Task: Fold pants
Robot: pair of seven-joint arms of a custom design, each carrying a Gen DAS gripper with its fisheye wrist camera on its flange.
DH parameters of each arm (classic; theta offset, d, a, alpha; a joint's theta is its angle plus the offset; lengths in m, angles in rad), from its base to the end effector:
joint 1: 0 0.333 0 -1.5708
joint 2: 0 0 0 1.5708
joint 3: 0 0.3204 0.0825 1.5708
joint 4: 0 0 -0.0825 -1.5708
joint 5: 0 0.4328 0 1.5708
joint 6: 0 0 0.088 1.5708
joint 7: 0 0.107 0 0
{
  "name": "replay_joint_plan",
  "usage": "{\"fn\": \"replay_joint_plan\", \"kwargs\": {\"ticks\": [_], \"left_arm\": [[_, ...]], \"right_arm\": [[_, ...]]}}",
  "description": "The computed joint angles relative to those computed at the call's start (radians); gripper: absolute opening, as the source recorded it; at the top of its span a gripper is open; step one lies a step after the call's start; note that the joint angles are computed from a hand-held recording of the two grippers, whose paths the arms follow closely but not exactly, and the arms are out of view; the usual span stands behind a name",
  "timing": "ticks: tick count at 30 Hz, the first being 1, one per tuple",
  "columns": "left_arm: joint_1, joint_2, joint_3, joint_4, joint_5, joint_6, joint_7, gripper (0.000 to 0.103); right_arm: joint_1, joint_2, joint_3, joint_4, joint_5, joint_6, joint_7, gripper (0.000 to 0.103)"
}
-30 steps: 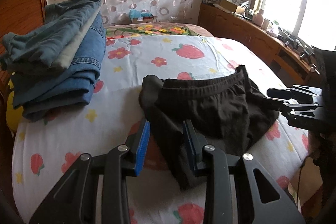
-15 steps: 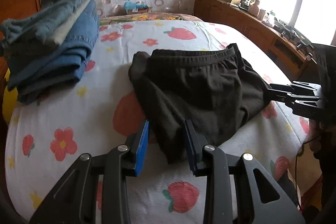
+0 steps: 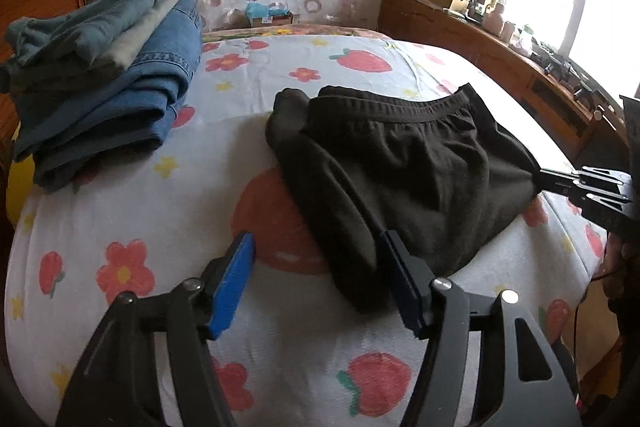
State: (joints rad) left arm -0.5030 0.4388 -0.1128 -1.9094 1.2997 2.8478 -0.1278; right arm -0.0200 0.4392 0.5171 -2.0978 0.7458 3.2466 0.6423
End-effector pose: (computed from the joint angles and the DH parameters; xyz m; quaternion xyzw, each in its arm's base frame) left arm 0.5270 -0.4308 0.2679 -0.6352 0.6821 -0.3019 0.2002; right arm 0.6013 0.2356 0.2603 -0.8097 0.4628 -0.1627 0.3222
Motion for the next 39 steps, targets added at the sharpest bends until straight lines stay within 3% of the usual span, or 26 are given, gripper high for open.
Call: {"fn": "replay_joint_plan", "kwargs": {"ticks": [6,9,12,14,21,23,24,27,31,34,36,37,39], "left_arm": [[-0.005,0.000,0.002,0.001,0.021,-0.009,-0.024,0.065],[-0.004,-0.002,0.001,-0.001,0.028,-0.010,-0.028,0.065],[0.001,-0.003,-0.005,-0.002,0.012,-0.010,-0.015,0.065],[0.003,-0.007,-0.009,-0.005,-0.005,-0.018,0.004,0.065],[-0.003,-0.007,-0.013,0.001,-0.037,-0.034,0.047,0.065],[-0.005,-0.009,-0.011,-0.001,-0.035,-0.030,0.041,0.065],[-0.006,-0.009,-0.010,-0.001,-0.032,-0.028,0.038,0.065],[-0.010,-0.010,-0.010,-0.002,-0.023,-0.020,0.027,0.065],[-0.009,0.005,-0.013,0.010,-0.043,-0.029,0.054,0.065],[-0.013,0.006,-0.006,0.009,-0.036,-0.021,0.040,0.065],[-0.016,0.007,-0.003,0.010,-0.028,-0.019,0.036,0.065],[-0.017,0.005,-0.001,0.008,-0.022,-0.018,0.031,0.065],[-0.020,0.005,0.002,0.007,-0.007,-0.016,0.018,0.066]], "right_arm": [[-0.021,0.009,0.021,0.005,0.010,0.005,0.006,0.005],[-0.120,0.025,0.128,-0.004,0.005,0.037,-0.013,0.017],[-0.164,0.036,0.173,-0.002,-0.032,0.052,0.013,0.033],[-0.123,0.035,0.128,0.015,-0.048,0.038,0.048,0.051],[0.077,0.030,-0.074,0.080,-0.054,-0.029,0.099,0.054],[0.167,0.020,-0.171,0.090,-0.057,-0.056,0.135,0.054],[0.181,0.018,-0.186,0.089,-0.052,-0.059,0.135,0.054],[0.135,0.015,-0.138,0.076,-0.021,-0.058,0.091,0.054],[0.170,0.013,-0.181,0.076,-0.007,-0.071,0.092,0.053],[0.165,0.016,-0.180,0.081,0.008,-0.089,0.075,0.039],[0.152,0.013,-0.162,0.078,0.052,-0.086,0.013,0.014],[0.196,0.008,-0.203,0.064,0.014,-0.049,0.047,0.006],[0.280,0.002,-0.285,0.052,-0.010,-0.008,0.090,0.005]]}}
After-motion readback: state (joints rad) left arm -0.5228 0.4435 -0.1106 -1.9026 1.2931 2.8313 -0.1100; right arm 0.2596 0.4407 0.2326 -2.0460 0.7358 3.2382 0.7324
